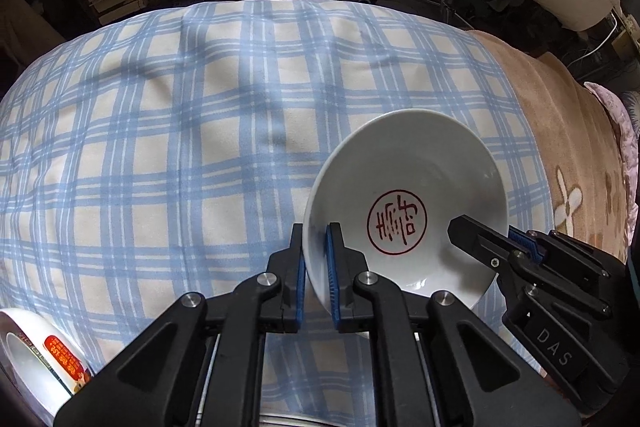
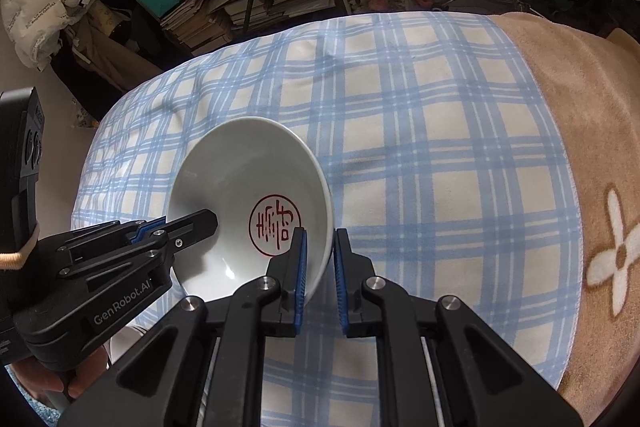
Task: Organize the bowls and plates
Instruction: 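Lift the logo bowl with both grippers and carry it over the nested bowls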
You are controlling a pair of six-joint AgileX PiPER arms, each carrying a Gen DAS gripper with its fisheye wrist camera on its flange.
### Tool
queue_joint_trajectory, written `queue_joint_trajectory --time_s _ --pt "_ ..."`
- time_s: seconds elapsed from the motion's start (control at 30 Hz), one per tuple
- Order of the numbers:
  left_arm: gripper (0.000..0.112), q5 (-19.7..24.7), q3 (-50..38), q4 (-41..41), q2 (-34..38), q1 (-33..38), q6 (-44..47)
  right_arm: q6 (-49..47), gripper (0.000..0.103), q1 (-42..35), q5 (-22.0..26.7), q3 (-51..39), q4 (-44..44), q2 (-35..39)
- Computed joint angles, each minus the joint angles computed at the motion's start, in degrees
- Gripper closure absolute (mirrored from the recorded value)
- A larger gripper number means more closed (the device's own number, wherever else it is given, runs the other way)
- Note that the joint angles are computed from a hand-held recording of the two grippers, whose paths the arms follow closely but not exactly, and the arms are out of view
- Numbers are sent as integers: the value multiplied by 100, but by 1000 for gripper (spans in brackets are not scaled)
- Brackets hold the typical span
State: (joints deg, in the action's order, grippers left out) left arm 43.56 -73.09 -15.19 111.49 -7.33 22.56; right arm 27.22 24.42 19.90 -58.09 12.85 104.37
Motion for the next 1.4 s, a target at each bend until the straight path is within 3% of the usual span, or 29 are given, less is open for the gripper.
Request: queue_joint_trajectory --time_s 0.3,0.67,1.4 --pt "102 -7 494 62 -673 342 403 831 89 435 -34 49 -601 -311" --pt "101 343 917 53 -1518 1286 1028 2069 89 1294 506 -653 -1714 -300" --pt "100 1397 610 -500 -1926 4237 3025 2659 89 2879 2119 -3694 -2382 1094"
